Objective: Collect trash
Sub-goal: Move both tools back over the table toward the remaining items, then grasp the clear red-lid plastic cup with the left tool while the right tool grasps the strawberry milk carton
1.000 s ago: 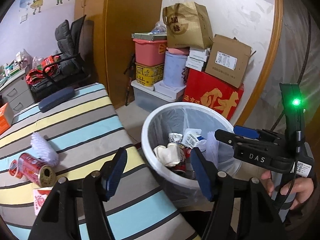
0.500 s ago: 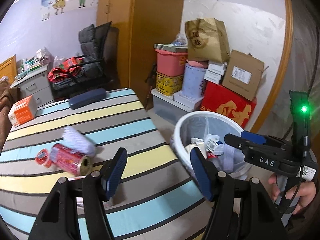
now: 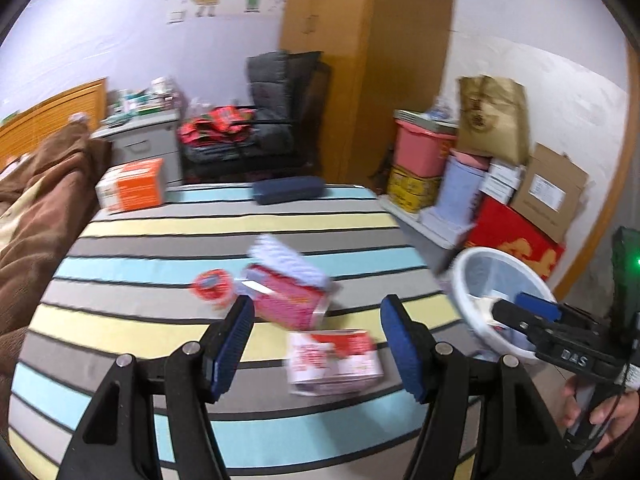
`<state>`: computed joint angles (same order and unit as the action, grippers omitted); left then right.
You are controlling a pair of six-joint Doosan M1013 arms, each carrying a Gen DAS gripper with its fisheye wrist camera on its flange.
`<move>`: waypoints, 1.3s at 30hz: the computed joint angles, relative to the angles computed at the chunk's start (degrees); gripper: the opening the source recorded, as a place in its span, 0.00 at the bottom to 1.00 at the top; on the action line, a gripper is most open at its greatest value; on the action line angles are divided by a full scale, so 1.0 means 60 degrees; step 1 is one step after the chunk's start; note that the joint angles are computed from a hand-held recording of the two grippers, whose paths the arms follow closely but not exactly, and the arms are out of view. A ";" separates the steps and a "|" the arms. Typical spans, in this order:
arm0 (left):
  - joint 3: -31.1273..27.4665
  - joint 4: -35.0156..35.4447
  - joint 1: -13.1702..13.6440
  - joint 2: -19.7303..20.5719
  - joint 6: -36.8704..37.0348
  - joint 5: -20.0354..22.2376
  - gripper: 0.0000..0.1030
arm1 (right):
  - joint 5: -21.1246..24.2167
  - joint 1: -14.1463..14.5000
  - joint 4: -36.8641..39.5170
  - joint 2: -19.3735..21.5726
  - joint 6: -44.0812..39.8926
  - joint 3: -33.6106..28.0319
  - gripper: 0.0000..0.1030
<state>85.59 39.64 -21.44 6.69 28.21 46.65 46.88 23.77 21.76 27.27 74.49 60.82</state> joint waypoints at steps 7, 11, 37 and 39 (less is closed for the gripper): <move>0.0469 -0.0104 0.0394 -0.0278 -0.0302 0.0243 0.66 | 0.0398 0.0266 0.0454 0.0167 -0.0555 -0.0216 0.62; 0.0634 -0.0341 0.0607 -0.0356 -0.0298 0.0184 0.66 | 0.0622 0.0418 0.0696 0.0258 -0.1178 -0.0313 0.62; 0.0471 -0.3812 0.2057 0.0212 0.3452 -0.0726 0.66 | 0.2920 0.0851 0.1280 0.1427 -0.5071 -0.1999 0.69; 0.0425 -0.3924 0.2094 0.0267 0.3525 -0.0680 0.66 | 0.2946 0.0874 0.1137 0.1399 -0.5203 -0.1985 0.69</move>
<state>88.13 16.09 -8.87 8.29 49.36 42.57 64.55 29.02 28.59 35.66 43.27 48.91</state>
